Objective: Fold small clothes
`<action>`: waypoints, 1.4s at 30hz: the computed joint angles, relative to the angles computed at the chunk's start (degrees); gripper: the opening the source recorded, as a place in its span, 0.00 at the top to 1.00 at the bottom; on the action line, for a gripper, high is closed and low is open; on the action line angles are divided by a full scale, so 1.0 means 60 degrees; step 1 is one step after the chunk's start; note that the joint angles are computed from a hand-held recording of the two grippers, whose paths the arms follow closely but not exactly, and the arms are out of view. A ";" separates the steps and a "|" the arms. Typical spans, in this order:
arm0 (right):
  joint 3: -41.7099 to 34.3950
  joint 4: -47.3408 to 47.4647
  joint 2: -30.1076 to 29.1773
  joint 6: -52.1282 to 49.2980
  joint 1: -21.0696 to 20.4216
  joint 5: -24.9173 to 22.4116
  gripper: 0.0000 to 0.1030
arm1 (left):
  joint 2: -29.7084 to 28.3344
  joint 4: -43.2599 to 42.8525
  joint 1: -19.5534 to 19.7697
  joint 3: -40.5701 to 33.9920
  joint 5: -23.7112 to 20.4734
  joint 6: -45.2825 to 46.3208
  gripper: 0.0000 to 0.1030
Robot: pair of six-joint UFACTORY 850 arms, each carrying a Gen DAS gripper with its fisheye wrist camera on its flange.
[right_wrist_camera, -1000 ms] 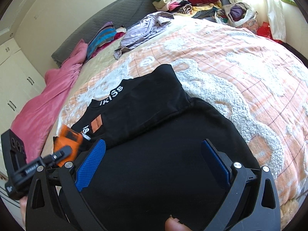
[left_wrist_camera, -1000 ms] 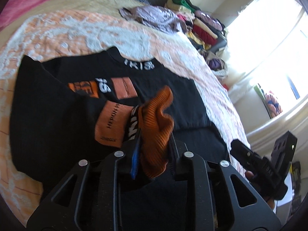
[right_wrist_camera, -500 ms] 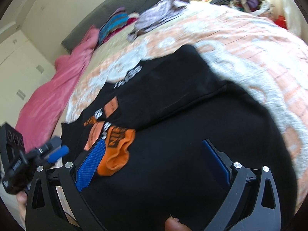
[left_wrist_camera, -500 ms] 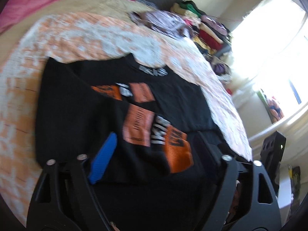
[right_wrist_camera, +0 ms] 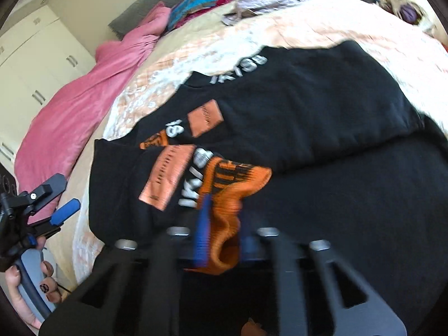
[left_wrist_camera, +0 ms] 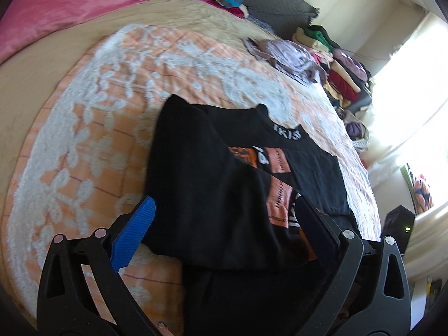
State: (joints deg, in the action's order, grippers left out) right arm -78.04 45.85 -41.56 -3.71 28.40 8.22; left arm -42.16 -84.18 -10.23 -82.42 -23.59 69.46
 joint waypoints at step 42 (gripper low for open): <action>0.0335 0.4076 0.0668 -0.6957 -0.0899 0.2036 0.92 | -0.0962 0.2442 -0.0733 -0.1668 0.0695 -0.1885 0.09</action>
